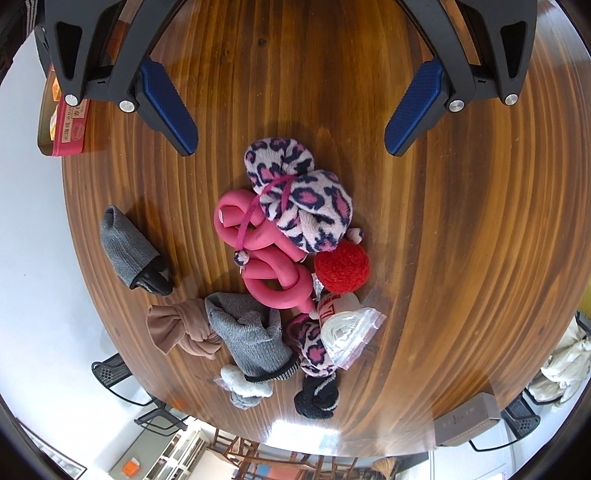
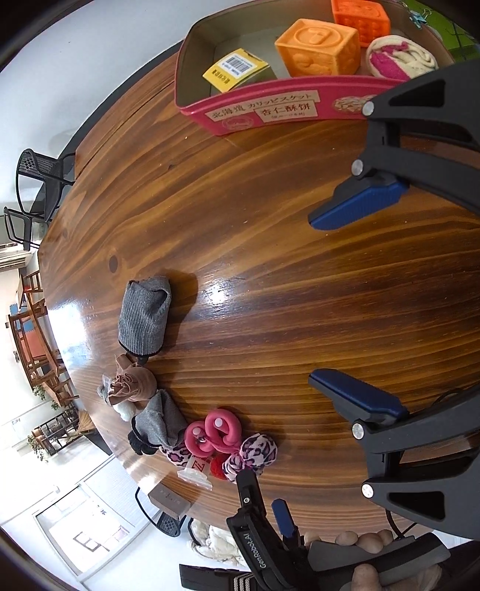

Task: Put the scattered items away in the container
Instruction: 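Move both open grippers back over the table toward the socks, then grasp the leopard-print sock ball with the left gripper while the right grasps the grey sock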

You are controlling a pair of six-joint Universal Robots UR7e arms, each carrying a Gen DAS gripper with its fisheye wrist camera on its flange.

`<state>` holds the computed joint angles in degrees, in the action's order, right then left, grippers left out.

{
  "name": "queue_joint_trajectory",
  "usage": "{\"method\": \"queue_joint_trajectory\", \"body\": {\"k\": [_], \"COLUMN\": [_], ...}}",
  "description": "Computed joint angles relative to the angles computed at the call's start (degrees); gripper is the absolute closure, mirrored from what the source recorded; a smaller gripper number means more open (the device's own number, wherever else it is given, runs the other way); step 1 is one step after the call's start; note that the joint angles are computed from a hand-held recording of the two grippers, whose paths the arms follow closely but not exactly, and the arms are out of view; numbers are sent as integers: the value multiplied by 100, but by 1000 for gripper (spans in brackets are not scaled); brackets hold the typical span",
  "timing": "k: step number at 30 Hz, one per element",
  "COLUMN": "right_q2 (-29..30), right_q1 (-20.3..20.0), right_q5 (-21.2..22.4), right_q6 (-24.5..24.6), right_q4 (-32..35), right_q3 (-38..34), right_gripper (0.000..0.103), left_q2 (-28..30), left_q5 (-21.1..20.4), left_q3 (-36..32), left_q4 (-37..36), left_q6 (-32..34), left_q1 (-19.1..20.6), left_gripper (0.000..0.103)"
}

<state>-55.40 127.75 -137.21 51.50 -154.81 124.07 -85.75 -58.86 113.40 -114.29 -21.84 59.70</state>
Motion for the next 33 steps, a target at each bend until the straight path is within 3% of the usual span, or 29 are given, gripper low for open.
{"method": "queue_joint_trajectory", "body": {"k": [10, 17, 27, 33], "right_q2": [161, 326, 495, 714], "right_q1": [-123, -274, -608, -868], "right_q5": [-244, -474, -572, -603], "right_q6": [-89, -546, -1399, -2255], "right_q4": [-119, -246, -578, -782], "right_q3": [-153, -386, -699, -973], "right_gripper": [22, 22, 22, 22], "left_q2": [274, 382, 476, 500], "left_q5": [44, 35, 58, 127], "left_q3": [-74, -124, -165, -183], "left_q4": [-219, -269, -347, -323], "left_q6": [108, 188, 247, 249], "left_q1": [161, 250, 366, 412], "left_gripper": [0, 0, 0, 0]}}
